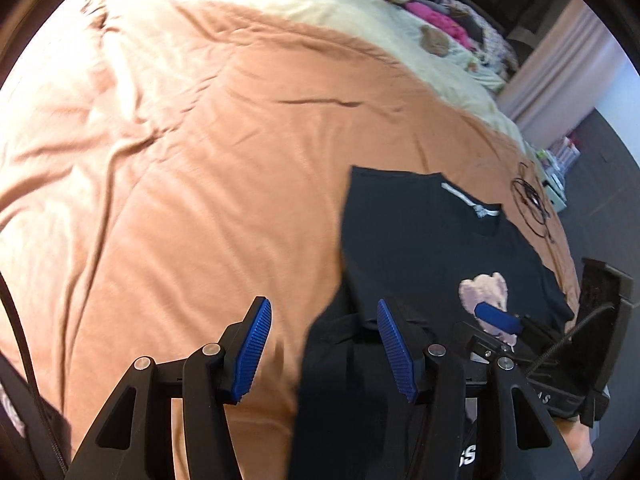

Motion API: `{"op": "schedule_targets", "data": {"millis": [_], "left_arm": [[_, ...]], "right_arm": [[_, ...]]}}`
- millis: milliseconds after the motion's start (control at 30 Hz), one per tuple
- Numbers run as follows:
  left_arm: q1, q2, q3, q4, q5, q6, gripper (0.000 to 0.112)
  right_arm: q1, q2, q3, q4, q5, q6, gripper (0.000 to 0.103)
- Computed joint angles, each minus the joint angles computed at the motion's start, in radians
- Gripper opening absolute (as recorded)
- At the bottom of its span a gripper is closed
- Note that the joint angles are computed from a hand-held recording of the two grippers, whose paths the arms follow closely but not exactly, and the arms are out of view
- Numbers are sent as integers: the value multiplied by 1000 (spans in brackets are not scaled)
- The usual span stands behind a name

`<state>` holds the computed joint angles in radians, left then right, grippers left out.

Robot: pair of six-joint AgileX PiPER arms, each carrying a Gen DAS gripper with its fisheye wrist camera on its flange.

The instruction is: Fold small clothes

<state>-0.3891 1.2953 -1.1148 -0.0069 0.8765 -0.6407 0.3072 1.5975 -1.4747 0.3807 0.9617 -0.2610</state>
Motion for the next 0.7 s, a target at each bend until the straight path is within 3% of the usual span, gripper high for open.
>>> {"op": "schedule_targets", "data": {"millis": [200,267,333,433,700], "left_arm": [[72,-61,82,-38,6,43,57],[84,-69,100,-49,6,61,57],[86,-72,116,-52,1,68,57],[83,-66,142,-46,-11,65,57],[14,19,152,-57,-72,51,57]], "right_arm": [[192,149,-125,-195,-13,95,71],[225,181,-145,-250,-46,127,63],[211,211,-174,-217,-42,113,34],[169,205,-162,-170,-64,76,14],[-23,159,-114,144,-14,-79,9]]}}
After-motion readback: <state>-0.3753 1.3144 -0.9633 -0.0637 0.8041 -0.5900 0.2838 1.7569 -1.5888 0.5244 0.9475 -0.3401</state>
